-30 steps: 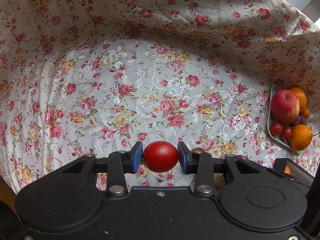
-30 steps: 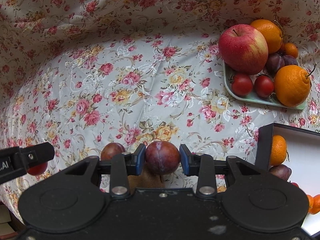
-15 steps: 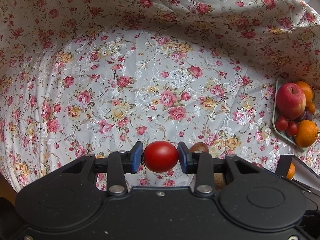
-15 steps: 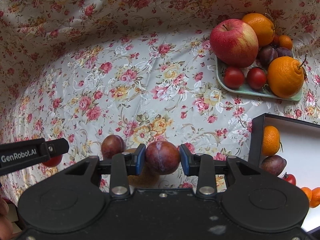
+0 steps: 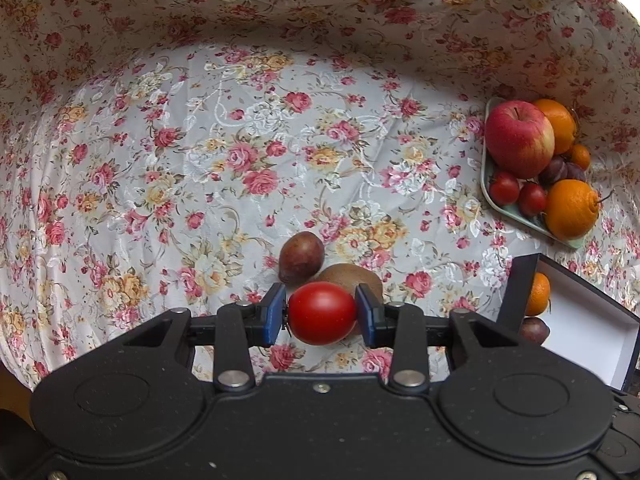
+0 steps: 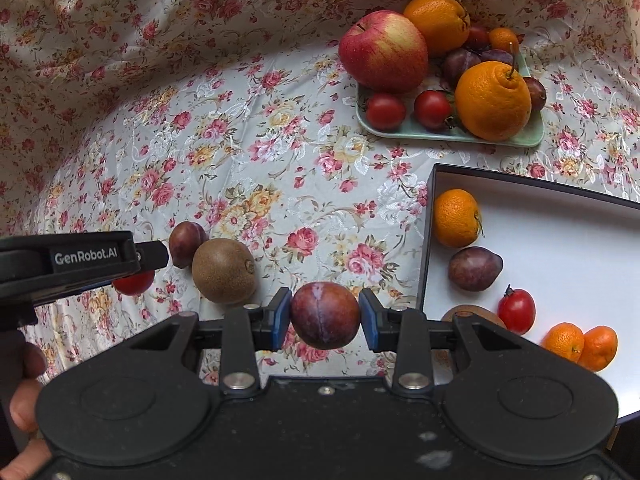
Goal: Organize fruits
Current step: 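Carry the tomato in the left tool and plum in the right tool over the box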
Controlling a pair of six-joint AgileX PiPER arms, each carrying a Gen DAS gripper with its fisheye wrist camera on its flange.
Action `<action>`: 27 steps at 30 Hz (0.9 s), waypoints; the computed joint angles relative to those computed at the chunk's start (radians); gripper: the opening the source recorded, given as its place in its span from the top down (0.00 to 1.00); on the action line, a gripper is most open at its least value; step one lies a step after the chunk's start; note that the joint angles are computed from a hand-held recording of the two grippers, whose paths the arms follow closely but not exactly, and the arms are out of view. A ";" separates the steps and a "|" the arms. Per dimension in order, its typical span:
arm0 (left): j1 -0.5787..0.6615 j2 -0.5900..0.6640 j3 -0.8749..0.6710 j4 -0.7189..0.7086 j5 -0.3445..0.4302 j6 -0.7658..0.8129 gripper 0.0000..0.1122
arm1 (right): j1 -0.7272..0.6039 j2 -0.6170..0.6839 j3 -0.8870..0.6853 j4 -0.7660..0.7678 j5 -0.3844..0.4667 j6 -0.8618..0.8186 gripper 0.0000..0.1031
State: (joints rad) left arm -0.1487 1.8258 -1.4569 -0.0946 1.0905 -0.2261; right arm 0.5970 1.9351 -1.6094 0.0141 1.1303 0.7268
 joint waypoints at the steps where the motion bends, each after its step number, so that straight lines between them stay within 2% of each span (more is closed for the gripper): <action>1: -0.024 -0.005 0.005 -0.003 0.000 -0.002 0.59 | -0.007 -0.015 0.023 0.001 0.007 -0.005 0.64; 8: -0.174 -0.036 0.037 -0.003 -0.002 -0.030 0.59 | -0.087 -0.171 0.245 0.034 -0.030 -0.010 0.64; 13: -0.270 -0.030 0.048 -0.007 0.004 -0.057 0.59 | -0.144 -0.277 0.355 -0.024 -0.044 0.049 0.64; 22: -0.411 -0.034 0.092 -0.018 -0.002 -0.058 0.59 | -0.280 -0.364 0.431 -0.104 -0.068 0.128 0.64; 27: -0.456 -0.031 0.110 -0.034 -0.010 -0.032 0.59 | -0.308 -0.379 0.432 -0.151 -0.086 0.150 0.64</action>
